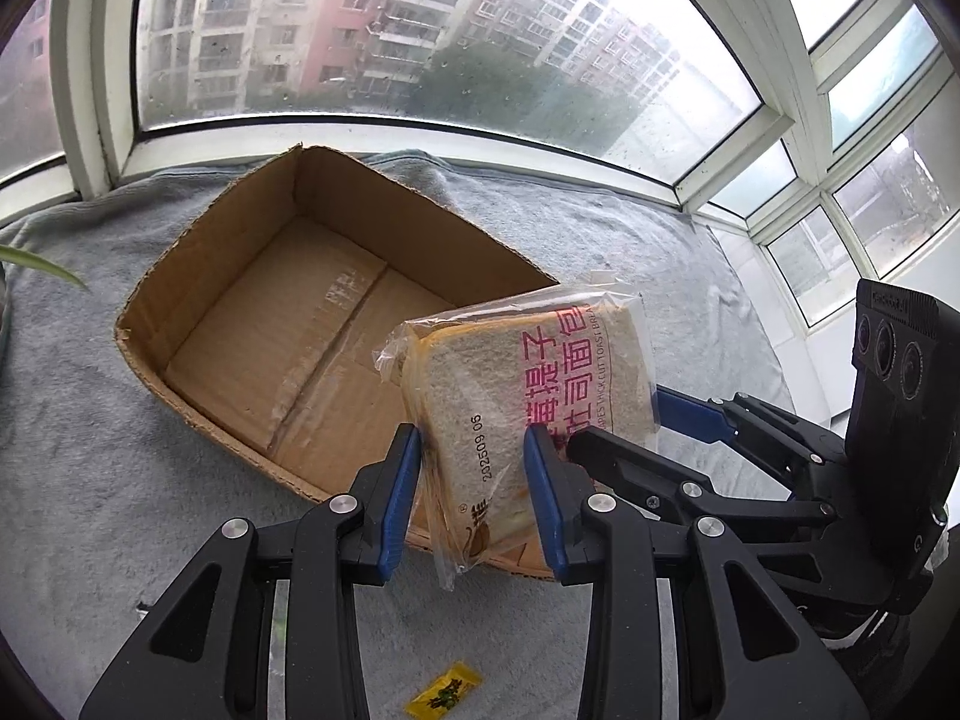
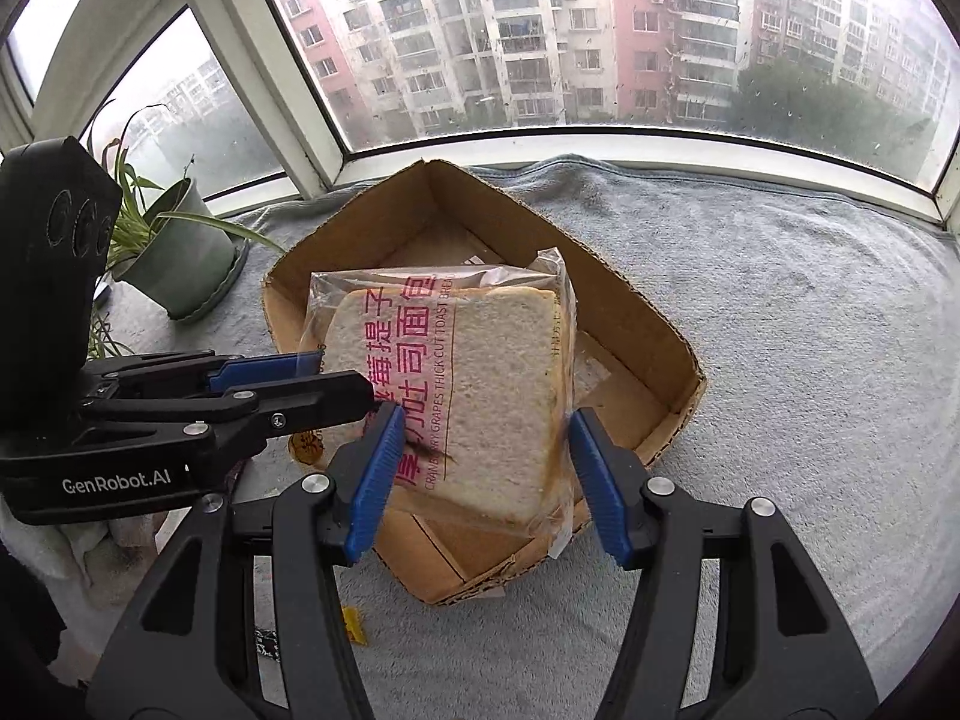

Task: Organize snacks
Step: 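Carry the bread loaf with the left tool into the cardboard box and release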

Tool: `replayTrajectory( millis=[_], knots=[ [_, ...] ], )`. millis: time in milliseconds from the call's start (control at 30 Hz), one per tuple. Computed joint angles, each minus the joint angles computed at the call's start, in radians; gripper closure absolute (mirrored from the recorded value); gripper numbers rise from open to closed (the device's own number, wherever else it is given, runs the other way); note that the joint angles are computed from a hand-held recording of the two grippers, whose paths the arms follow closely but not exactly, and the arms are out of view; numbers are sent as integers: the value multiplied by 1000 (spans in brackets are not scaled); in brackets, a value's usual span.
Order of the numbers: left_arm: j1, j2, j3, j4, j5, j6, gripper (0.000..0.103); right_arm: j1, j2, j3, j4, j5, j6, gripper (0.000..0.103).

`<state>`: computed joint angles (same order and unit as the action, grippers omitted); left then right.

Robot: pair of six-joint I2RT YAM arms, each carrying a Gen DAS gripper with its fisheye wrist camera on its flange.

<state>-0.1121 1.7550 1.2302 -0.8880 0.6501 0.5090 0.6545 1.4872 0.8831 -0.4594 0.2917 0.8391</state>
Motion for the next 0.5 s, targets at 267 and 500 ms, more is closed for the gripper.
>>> replayTrajectory(
  millis=[267,500],
  knots=[
    [-4,32,10,33,-36,-23,72,5,55,36,-23,29,-14,42],
    [19,15,18,19,-32,-1,72,29,59,68,-64,59,-9,42]
  ],
)
